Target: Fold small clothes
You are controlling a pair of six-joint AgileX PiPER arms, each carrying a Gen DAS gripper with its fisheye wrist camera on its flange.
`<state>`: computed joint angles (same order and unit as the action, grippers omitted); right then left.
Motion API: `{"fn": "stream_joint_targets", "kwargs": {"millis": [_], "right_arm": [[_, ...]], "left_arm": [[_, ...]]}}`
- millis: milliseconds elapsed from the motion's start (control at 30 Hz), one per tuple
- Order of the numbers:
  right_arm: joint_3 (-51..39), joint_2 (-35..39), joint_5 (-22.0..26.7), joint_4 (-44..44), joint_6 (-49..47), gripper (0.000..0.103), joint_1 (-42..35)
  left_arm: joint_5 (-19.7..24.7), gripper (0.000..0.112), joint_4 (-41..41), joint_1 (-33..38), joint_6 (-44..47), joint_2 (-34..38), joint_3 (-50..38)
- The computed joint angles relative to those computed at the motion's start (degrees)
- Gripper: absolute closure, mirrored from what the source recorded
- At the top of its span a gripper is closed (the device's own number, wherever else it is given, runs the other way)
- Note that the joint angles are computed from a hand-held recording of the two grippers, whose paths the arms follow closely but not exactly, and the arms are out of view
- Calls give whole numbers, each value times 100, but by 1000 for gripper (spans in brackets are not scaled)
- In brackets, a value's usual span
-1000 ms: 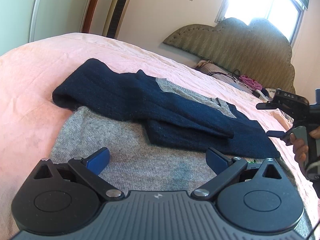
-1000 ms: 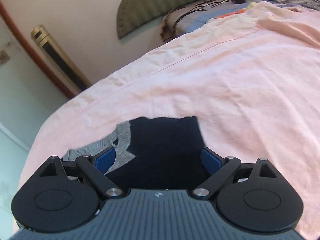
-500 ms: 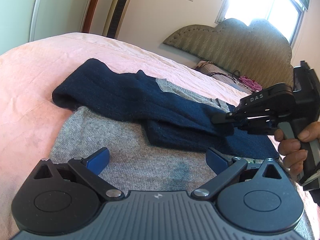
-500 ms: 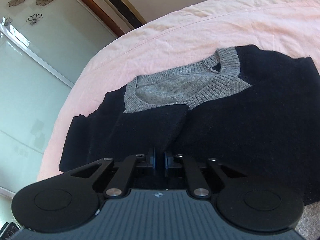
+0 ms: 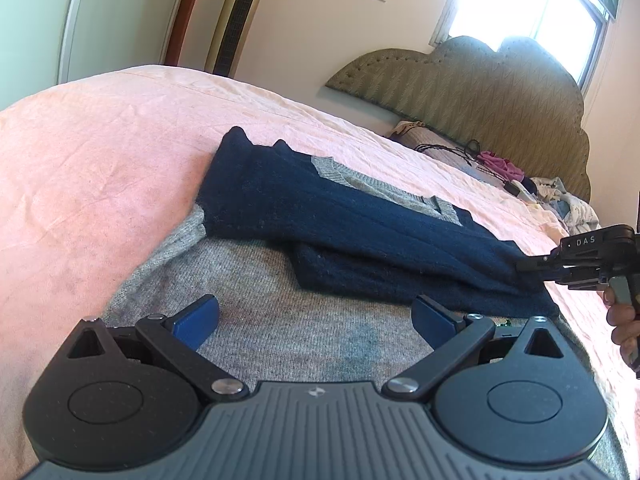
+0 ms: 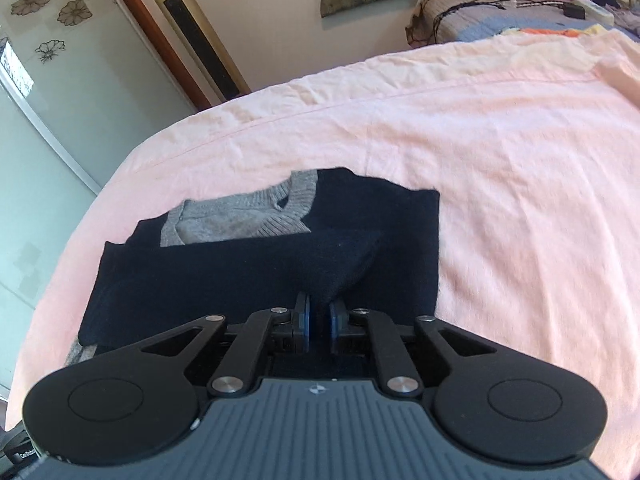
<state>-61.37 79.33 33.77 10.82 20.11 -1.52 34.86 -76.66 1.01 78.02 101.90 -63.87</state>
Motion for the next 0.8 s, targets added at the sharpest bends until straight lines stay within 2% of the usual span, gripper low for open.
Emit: {"fn": "stream_joint_targets", "kwargs": {"millis": [33,67,133,200,267,333,367,433,500,533,600,667,700,733,800], "right_arm": [[131,-49,-150,-413,482,75,89],[290,-163,-369,-890,1055,63,172],[442,-416,-575,-1995,2201,60,329],[485,-612,-696,-2848,2971,60,560],[391,-511,-943,-2783,2824,58,702],[118,-168,-1003,-2268,2163,46,807],[39,24,-1020,-2348,2149,41,879],[-163,501,-909,-2773,2531,41,1040],[-22,768,-962,-3773,3525,43,1174],[263,681,-1269,-4346,3869,46,1156],[784,524,-1732,-5491,4744,46,1090],[1078,416,-2114,-6139,5319,47,957],[1019,437,-2002,-6140,5315,47,1019],[871,481,-1690,-6041,5081,46,1174],[538,442,-773,-5782,4943,42,1595]], "left_arm": [[27,9,281,-9,-248,-33,-83],[127,9,592,-4,-491,-45,-228],[338,9,793,2,-667,3,-612],[211,9,897,-172,-1052,227,-1207],[240,9,1608,-444,-2007,780,-2240],[351,9,2597,-735,-3051,1480,-3386],[401,9,3170,-878,-3562,1888,-3959],[506,9,4271,-1079,-4391,2539,-4772],[24,9,4756,-1204,-4303,2628,-4668],[-107,9,4654,-1175,-4058,2584,-4499],[-34,9,4565,-1120,-4069,2645,-4615],[-143,9,5109,-1255,-4373,2639,-4655],[-124,9,5492,-1322,-4702,2597,-4679],[-92,9,5716,-1337,-4929,2480,-4595],[186,9,5475,-1227,-4856,2004,-4122]]}}
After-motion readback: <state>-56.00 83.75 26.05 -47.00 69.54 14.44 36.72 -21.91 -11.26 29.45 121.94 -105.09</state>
